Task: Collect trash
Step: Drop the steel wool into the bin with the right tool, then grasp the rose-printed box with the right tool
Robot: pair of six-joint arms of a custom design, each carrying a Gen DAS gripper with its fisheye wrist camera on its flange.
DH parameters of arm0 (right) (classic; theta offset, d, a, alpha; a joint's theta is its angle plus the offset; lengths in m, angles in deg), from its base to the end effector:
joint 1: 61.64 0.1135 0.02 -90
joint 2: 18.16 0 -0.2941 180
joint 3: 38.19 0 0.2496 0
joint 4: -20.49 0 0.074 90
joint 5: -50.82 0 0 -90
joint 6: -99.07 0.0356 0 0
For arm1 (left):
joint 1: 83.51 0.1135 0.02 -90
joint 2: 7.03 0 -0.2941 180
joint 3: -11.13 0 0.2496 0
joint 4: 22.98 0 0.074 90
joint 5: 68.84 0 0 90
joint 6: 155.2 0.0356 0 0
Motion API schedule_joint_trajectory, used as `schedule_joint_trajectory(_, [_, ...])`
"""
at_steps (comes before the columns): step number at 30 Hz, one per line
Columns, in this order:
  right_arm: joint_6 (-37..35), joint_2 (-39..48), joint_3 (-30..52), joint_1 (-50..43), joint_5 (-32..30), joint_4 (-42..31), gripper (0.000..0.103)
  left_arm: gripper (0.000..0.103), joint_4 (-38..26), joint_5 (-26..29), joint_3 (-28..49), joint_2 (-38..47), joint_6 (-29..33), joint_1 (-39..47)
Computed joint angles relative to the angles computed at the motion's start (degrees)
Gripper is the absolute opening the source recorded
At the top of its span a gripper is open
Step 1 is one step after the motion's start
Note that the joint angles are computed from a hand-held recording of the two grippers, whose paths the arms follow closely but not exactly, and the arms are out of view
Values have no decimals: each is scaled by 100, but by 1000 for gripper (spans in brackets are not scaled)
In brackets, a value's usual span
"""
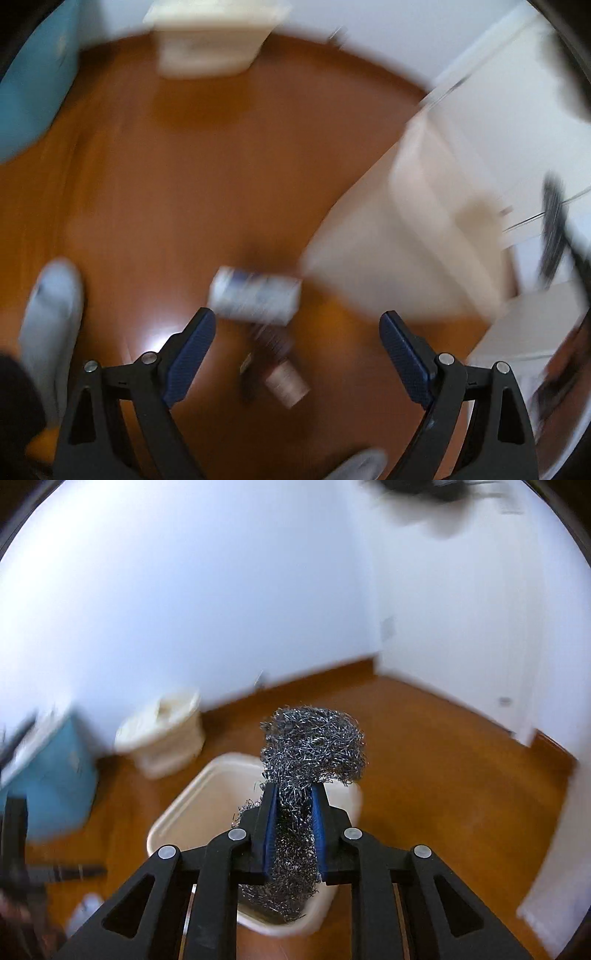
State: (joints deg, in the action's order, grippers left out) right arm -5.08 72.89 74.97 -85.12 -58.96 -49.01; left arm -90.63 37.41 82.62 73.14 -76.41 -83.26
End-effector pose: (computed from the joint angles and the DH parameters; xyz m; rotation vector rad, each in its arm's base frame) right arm 0.3069 -0.1202 0.4224 0.0316 2.3374 0.0916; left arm 0.2421 -0.0089 0.2605 -0.2401 2.8895 -0.4452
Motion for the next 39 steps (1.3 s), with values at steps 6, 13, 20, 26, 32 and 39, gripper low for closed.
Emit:
schedule_joint_trajectory(6, [-740,1817,1136,1413,1893,-841,20,91,370,-722,-852,829,579,213])
schedule_joint_trajectory(13, [-653,2284,1416,1816,2220,-1018,57,91,1246,-1273,-942,1616,1562,-87])
schedule_joint_trajectory(20, [-31,-408,-1039,1030,682,730,74,91,2058,-1997,-816,1933,3028,-369])
schedule_joint_trajectory(26, [-555,-2890,-3673,1031,-651,372,74,91,1890,-1672,-1122,2059,2541,-34])
schedule_joint_trajectory(32, [-206,-2808,-6747,3146,662,2140,36,91,1901,-1409,-1305,2125,2009,22])
schedule_joint_trajectory(39, [-323,-1831,-7586,3744,1475,3830,34,91,1816,-1338,-1209,2127,1897,35])
